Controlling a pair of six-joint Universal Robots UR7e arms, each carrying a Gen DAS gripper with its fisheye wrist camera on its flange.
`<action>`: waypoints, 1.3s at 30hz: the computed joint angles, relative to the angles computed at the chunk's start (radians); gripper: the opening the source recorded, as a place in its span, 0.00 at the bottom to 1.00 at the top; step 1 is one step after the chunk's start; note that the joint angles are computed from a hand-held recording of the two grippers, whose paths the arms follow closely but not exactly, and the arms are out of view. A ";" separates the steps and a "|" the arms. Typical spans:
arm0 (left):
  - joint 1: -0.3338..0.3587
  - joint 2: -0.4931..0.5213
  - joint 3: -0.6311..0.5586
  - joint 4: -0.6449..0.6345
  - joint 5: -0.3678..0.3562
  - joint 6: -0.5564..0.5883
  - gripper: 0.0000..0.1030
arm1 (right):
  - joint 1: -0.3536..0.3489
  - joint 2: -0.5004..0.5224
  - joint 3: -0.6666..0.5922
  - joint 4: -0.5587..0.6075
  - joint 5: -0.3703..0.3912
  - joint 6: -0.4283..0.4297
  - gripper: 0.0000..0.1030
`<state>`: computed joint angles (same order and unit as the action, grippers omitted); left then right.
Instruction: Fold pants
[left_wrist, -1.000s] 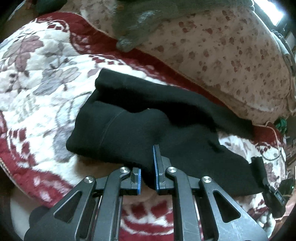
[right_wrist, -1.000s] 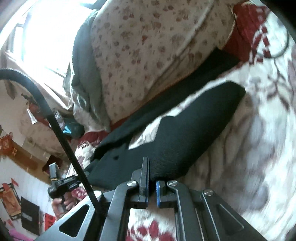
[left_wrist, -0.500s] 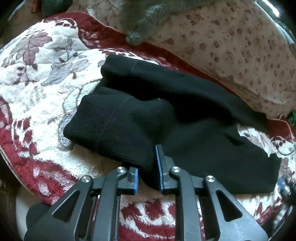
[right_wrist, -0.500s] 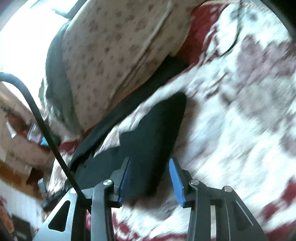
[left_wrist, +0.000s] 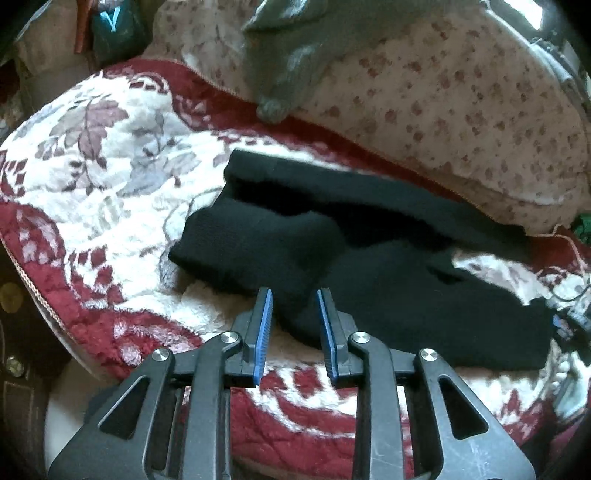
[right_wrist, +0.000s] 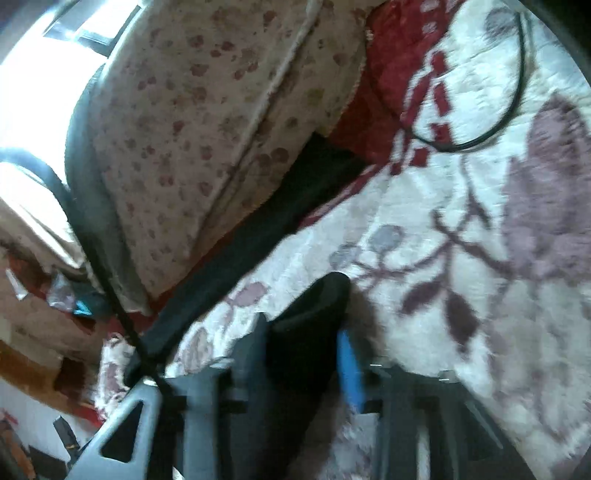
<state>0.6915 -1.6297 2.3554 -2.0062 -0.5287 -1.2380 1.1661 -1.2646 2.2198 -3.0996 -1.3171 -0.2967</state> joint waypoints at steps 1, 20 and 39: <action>-0.006 -0.001 0.000 -0.014 0.000 0.005 0.23 | -0.003 -0.002 0.011 -0.012 0.016 -0.011 0.14; -0.068 0.070 0.024 -0.218 -0.020 0.086 0.23 | 0.191 -0.056 -0.005 -0.002 -0.099 0.160 0.29; -0.038 0.188 0.004 -0.353 -0.068 0.224 0.23 | -0.024 -0.294 0.221 0.037 -0.237 -0.144 0.36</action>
<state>0.6532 -1.4412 2.3595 -2.3595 -0.5963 -1.0138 1.1425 -1.5586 2.4405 -3.0622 -1.5544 -0.4405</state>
